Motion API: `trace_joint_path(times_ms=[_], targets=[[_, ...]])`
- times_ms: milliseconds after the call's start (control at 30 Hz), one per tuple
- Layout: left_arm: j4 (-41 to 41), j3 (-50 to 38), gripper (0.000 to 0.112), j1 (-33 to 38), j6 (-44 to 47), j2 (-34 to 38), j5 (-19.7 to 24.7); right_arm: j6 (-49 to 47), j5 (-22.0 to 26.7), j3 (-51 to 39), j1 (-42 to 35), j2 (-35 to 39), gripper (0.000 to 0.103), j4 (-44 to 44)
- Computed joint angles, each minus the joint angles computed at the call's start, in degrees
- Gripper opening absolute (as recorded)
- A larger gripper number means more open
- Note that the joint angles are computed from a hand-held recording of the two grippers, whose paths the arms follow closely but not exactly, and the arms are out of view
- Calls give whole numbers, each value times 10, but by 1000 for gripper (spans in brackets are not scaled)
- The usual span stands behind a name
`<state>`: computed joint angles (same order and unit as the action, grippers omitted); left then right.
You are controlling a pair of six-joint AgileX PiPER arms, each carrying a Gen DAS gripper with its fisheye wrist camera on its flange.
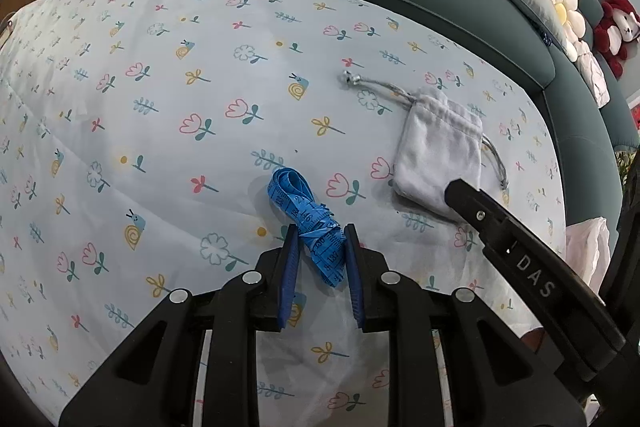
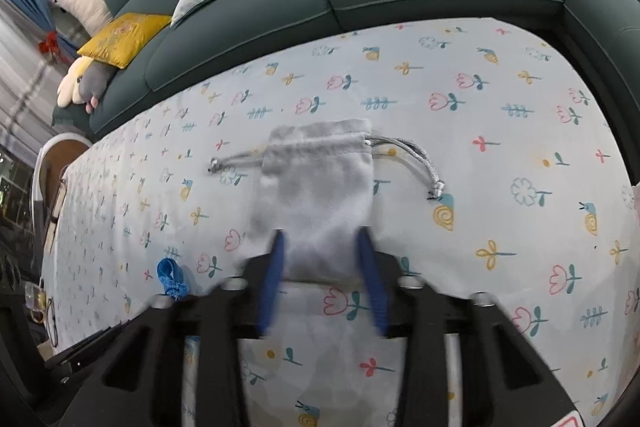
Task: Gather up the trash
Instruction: 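Carry the blue tape and grey pouch into the wastebasket and release both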
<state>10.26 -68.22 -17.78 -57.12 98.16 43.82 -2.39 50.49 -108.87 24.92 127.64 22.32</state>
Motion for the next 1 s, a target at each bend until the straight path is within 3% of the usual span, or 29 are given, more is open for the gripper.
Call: trace_joint_path(times_ms=[100, 567, 767, 1000], targets=[[1, 1, 21, -5, -1, -5, 6, -13, 2, 15, -9, -6, 4, 17], [14, -96, 21, -91, -28, 18, 70, -48, -45, 161, -72, -164, 3, 34], [29, -211, 21, -157, -37, 65, 125, -92, -39, 204, -144, -236, 3, 58], [46, -423, 21, -243, -20, 163, 217, -150, -11, 238, -255, -301, 3, 96]])
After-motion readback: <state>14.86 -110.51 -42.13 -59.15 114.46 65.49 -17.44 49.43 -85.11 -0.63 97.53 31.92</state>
